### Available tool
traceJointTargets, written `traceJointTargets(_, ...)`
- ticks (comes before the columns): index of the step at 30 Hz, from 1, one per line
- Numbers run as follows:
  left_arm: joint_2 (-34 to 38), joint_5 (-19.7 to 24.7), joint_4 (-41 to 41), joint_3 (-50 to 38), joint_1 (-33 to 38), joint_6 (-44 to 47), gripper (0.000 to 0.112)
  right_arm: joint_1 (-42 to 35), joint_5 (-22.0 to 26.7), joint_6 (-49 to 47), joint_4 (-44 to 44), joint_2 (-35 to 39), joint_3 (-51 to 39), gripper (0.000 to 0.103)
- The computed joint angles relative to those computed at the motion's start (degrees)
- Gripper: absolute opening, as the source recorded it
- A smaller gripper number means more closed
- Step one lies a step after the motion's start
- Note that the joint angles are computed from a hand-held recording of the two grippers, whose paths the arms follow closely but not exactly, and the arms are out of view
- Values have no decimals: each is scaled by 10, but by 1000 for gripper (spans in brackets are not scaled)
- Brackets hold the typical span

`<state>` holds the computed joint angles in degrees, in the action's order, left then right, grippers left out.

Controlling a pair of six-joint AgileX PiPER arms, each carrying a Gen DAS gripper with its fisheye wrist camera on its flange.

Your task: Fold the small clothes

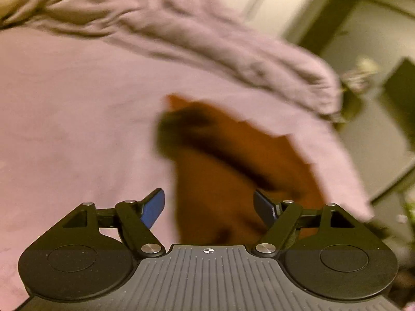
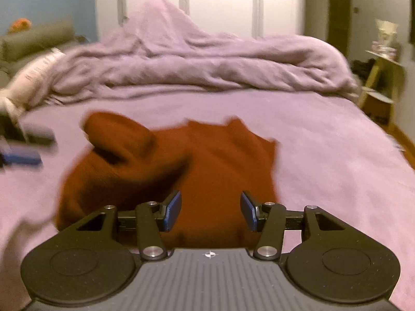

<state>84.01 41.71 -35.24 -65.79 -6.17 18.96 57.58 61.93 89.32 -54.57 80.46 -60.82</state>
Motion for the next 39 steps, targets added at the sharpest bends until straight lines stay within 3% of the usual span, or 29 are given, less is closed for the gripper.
traceJointTargets(5,16,-2,45,25,4,-56,80,-46,-81,-87,-37,64,-88,50)
traceJointTargets(6,17,-9,58,31,3,-65,80,-57,-97,-107,-38,80,-105,46)
traceJointTargets(9,20,-16,52,41,14,-60,81,-104,-182,-242,39,126,-162,25)
traceJointTargets(12,22,-11,40,38,23,-49,81,-123,-220,-393,124,178,-208,25)
traceJointTargets(15,18,-21,66,36,7,-59,81,-106,-191,-424,73,228,-238,24)
traceJointTargets(19,15,-40,85,35,-16,-68,83,-100,-24,-293,-28,289,-274,24)
traceJointTargets(22,17,-42,75,33,-27,-59,84,-117,35,-259,-2,296,-263,23)
traceJointTargets(23,19,-41,70,32,-29,-52,85,-125,31,-246,13,282,-242,24)
traceJointTargets(26,23,-41,67,32,-39,-39,86,-139,-22,-162,33,195,-158,28)
traceJointTargets(28,26,-41,69,33,-43,-41,86,-139,-58,-127,35,134,-104,38)
traceJointTargets(30,28,-39,69,32,-45,-45,86,-167,-138,-129,81,72,-58,57)
traceJointTargets(34,34,-39,88,28,-61,-64,88,-238,-294,-187,225,-3,17,61)
traceJointTargets(36,35,-35,93,29,-65,-64,88,-260,-326,-206,274,-7,27,67)
traceJointTargets(39,29,-33,98,32,-65,-62,89,-291,-337,-332,411,12,8,83)
